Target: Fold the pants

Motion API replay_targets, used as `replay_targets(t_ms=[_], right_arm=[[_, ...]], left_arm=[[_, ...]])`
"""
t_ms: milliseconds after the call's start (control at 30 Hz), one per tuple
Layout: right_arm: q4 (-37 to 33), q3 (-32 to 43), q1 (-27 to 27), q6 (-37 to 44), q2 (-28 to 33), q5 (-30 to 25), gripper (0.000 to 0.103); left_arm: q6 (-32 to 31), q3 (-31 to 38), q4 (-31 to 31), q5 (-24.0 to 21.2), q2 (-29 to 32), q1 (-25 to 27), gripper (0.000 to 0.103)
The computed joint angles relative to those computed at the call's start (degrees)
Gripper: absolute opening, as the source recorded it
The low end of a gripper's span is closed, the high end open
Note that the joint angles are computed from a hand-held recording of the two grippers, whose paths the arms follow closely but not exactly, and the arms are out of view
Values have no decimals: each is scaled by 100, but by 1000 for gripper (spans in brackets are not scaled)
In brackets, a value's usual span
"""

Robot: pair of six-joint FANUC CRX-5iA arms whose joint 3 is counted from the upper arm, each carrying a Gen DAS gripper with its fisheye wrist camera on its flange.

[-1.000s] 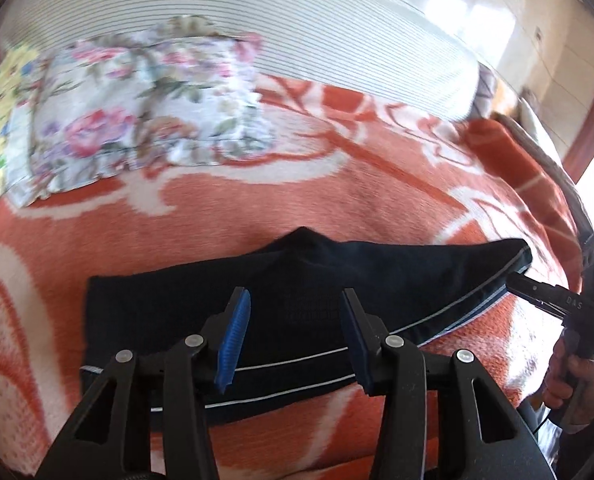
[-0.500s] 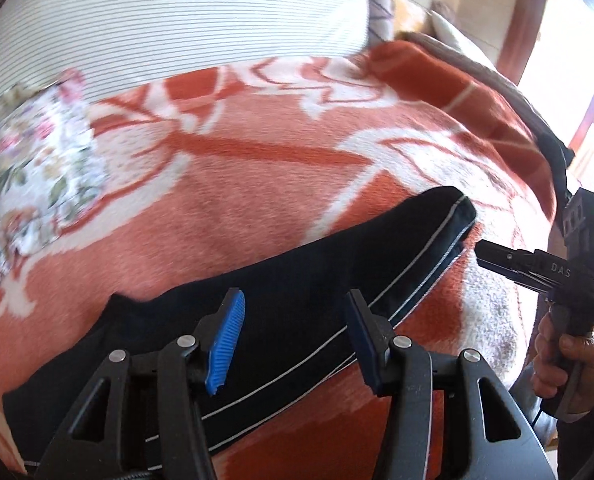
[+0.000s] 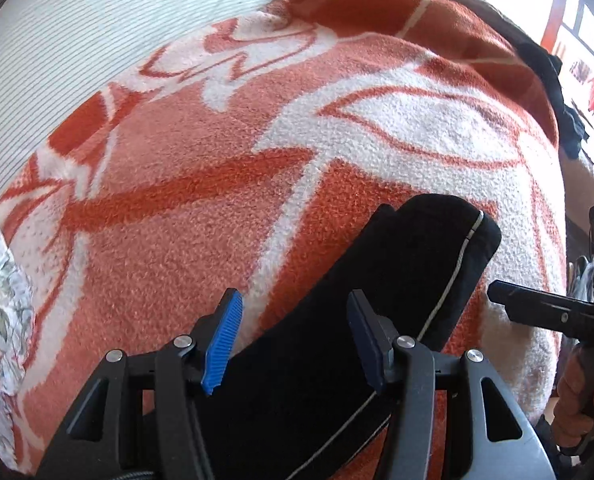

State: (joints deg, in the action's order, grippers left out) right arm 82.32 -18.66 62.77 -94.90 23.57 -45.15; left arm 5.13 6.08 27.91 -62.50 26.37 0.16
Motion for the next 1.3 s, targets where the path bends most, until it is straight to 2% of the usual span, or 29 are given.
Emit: replay_targets(t_ms=[100, 267, 333, 433, 567, 600, 633, 667, 700, 733, 800, 833, 1000, 1300], right_arm=[[147, 33, -80, -125, 46, 84, 69], [402, -27, -184, -549, 69, 63, 69], [591, -84, -244, -792, 59, 69, 70], [751, -96, -316, -992, 67, 64, 75], [444, 97, -263, -661, 191, -148, 72], [338, 145, -249, -505, 214, -161, 70], [185, 206, -242, -290, 238, -158, 62], [74, 235, -240, -144, 249, -145, 53], [60, 217, -255, -115, 244, -109, 33], [220, 132, -317, -291, 218, 1, 30], [538, -5, -371, -613, 174, 34, 28], [528, 1, -351, -545, 168, 0, 28], [879, 5, -359, -461, 127, -111, 27], [1589, 259, -486, -99, 122, 46, 27]], left_arm=[[-152, 231, -277, -259, 156, -194, 55], [-238, 122, -631, 41, 180, -458, 60], [-256, 258, -593, -113, 279, -443, 62], [-87, 666, -663, -591, 531, -429, 62], [-8, 826, -514, -858, 707, -341, 61], [-40, 802, -468, -865, 708, -322, 59], [-56, 825, -446, -933, 732, -307, 48], [-78, 908, -414, -1158, 794, -288, 38], [-159, 899, -374, -1262, 797, -259, 27], [-323, 718, -319, -1109, 680, -239, 25], [-662, 400, -219, -847, 480, -212, 22], [-672, 400, -205, -864, 476, -201, 20], [-281, 909, -28, -1520, 785, -54, 13], [-205, 682, 468, -1693, 614, 318, 8]])
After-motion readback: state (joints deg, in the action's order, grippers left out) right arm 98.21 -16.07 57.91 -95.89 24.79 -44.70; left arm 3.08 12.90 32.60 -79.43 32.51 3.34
